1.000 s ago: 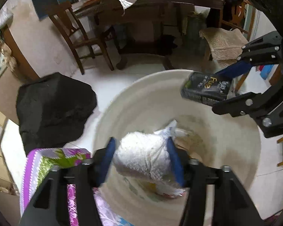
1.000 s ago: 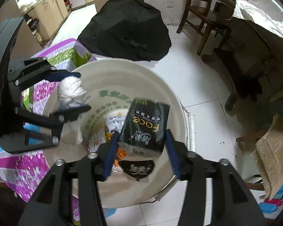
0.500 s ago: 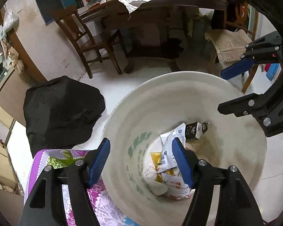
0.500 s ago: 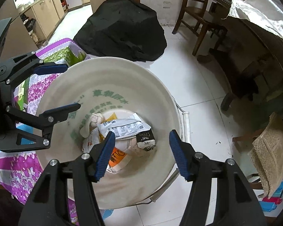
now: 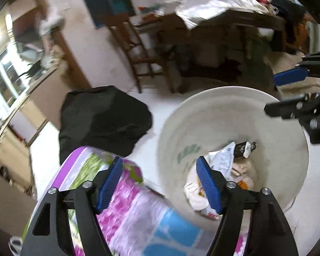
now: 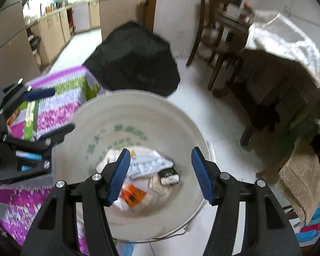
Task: Collect trash
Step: 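Move both tools back to the table toward the green box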
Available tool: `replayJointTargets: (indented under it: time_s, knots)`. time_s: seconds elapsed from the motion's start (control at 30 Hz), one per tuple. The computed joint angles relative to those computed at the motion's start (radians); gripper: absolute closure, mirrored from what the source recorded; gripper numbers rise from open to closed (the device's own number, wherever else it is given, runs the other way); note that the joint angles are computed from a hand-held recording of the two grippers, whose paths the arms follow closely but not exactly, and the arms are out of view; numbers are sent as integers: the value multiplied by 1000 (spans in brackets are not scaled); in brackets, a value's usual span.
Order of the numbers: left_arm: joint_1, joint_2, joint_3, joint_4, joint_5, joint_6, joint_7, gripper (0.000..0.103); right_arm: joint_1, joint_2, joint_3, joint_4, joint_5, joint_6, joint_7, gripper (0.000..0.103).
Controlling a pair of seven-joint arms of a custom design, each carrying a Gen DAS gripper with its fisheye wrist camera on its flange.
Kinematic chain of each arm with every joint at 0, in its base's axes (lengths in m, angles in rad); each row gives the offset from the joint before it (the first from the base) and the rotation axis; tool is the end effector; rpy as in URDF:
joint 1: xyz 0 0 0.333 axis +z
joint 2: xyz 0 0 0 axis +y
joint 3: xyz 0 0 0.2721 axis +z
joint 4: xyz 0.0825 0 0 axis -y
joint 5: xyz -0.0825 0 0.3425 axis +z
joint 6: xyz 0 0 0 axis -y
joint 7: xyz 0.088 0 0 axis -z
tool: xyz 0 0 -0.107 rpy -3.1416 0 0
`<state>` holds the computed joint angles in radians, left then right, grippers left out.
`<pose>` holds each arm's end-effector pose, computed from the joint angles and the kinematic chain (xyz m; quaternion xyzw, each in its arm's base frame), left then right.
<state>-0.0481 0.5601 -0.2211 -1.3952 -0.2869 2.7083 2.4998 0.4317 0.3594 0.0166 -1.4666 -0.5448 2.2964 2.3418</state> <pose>0.6847 -0.1400 0.4542 -0.3003 0.8681 -0.2967 0.2613 0.5939 0.2714 0.4996 -0.6496 0.6873 -0.2704 0.1802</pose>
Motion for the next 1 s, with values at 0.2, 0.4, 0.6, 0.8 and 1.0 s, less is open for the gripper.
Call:
replayJointTargets:
  time_s: [0.2,0.4,0.6,0.8,1.0]
  knots:
    - [105,-163,-19,-254,-142,153,11,21,67,-71,-19,-113,-210,129,284,36]
    - [179,-260,15,-399,-260,219,20,19,105,-49,8,-105,-299,209,434,18]
    - [256,-333,18,-493,-394,259,90,19,181,37,6,5,-318,191,436,16]
    - [309,-482,44,-592,-694,248,271,17,262,99,-16,87,-359,163,496,14]
    - [269,-658,140,-650,-1204,283,676,7,325,199,-29,236,-342,117,426,13]
